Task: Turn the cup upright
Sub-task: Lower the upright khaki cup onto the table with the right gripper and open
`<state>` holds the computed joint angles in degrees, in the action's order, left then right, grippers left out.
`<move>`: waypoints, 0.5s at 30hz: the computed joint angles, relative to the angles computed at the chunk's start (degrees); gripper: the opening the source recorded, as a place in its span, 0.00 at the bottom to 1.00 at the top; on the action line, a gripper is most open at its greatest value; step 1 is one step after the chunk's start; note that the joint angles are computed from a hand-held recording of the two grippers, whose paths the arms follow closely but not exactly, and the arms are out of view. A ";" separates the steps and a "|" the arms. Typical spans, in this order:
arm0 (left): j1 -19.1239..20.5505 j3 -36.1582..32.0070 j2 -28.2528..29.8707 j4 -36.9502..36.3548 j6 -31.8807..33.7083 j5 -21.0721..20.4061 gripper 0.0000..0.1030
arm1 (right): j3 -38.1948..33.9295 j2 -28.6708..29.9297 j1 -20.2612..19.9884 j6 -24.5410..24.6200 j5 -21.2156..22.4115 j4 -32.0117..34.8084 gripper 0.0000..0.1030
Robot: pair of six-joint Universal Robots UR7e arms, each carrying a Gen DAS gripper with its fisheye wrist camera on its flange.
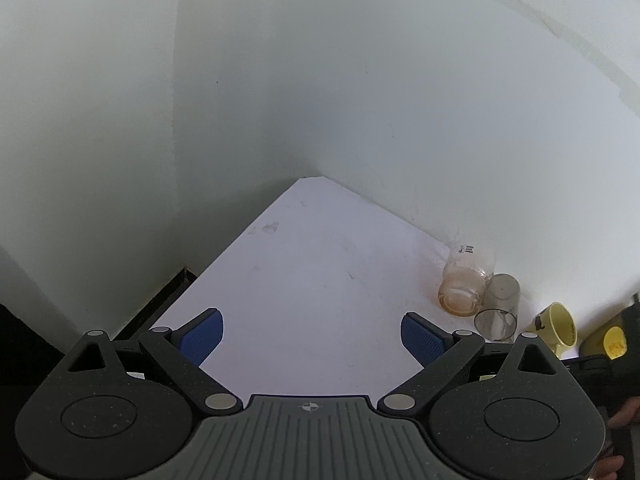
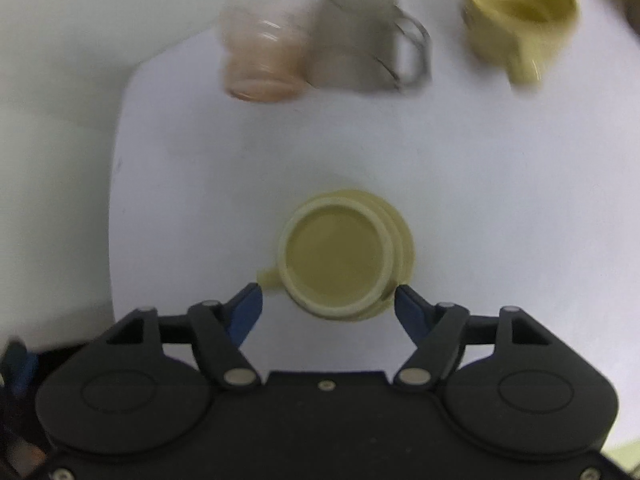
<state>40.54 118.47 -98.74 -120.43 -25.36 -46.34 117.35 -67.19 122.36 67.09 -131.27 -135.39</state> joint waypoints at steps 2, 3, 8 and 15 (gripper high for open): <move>-0.17 -0.04 -0.33 0.94 -1.07 0.34 0.93 | -0.81 1.05 1.51 -4.25 -3.78 1.89 0.87; -0.27 -0.01 -0.53 1.20 -1.38 0.50 0.93 | -1.58 2.70 3.26 -8.41 -7.66 5.10 0.87; -0.85 -0.08 -1.32 3.02 -2.44 1.21 0.93 | -1.26 6.74 5.09 -19.27 -13.23 3.31 0.87; -1.47 -0.57 -1.77 5.62 -3.02 1.24 0.93 | -3.44 11.49 3.37 -23.14 -13.73 0.69 0.67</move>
